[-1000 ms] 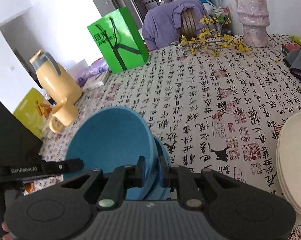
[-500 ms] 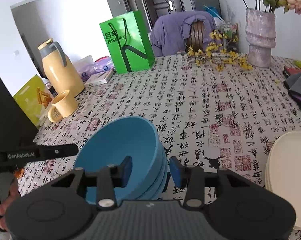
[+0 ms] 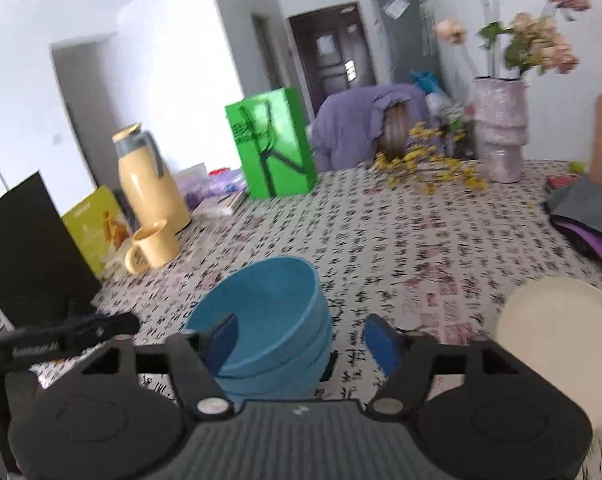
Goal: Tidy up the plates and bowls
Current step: 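Lower the blue bowl onto the stack and open both tools, then move both tools to the stack of three blue bowls and grip its rim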
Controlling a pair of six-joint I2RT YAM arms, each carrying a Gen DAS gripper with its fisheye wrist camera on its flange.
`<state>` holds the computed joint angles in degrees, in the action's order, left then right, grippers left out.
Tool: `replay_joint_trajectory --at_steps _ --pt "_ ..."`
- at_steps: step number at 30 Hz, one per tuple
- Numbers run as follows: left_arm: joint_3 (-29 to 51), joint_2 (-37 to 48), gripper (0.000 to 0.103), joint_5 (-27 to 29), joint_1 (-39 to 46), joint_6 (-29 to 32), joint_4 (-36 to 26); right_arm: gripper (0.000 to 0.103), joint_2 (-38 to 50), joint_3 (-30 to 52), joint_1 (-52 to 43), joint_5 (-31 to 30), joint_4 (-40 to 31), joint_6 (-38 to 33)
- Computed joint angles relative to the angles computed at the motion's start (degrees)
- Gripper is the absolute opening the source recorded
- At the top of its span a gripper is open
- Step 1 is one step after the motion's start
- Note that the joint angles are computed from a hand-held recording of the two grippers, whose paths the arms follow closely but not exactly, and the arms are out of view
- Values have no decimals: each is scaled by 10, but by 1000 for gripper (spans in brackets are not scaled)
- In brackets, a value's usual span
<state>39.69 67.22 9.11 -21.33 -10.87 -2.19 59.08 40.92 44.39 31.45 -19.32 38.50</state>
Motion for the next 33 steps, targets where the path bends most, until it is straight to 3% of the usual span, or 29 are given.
replay_joint_trajectory --at_steps 3,8,12,18,25,33 --pt "-44 -64 99 -12 -2 13 -15 86 -26 -27 76 86 -19 49" --pt "-95 -162 103 -54 -10 -1 -82 89 -18 -53 202 179 -91 172" --pt "-156 -270 103 -112 -41 -18 -131 90 39 -53 311 251 -173 330" --pt "-210 -421 103 -155 -84 -43 -243 90 115 -44 420 274 -255 501" --pt "-223 -482 103 -173 -117 -59 -295 90 178 -14 457 262 -270 532" --pt "-219 -463 103 -184 -128 -64 -282 90 167 -20 445 265 -265 530"
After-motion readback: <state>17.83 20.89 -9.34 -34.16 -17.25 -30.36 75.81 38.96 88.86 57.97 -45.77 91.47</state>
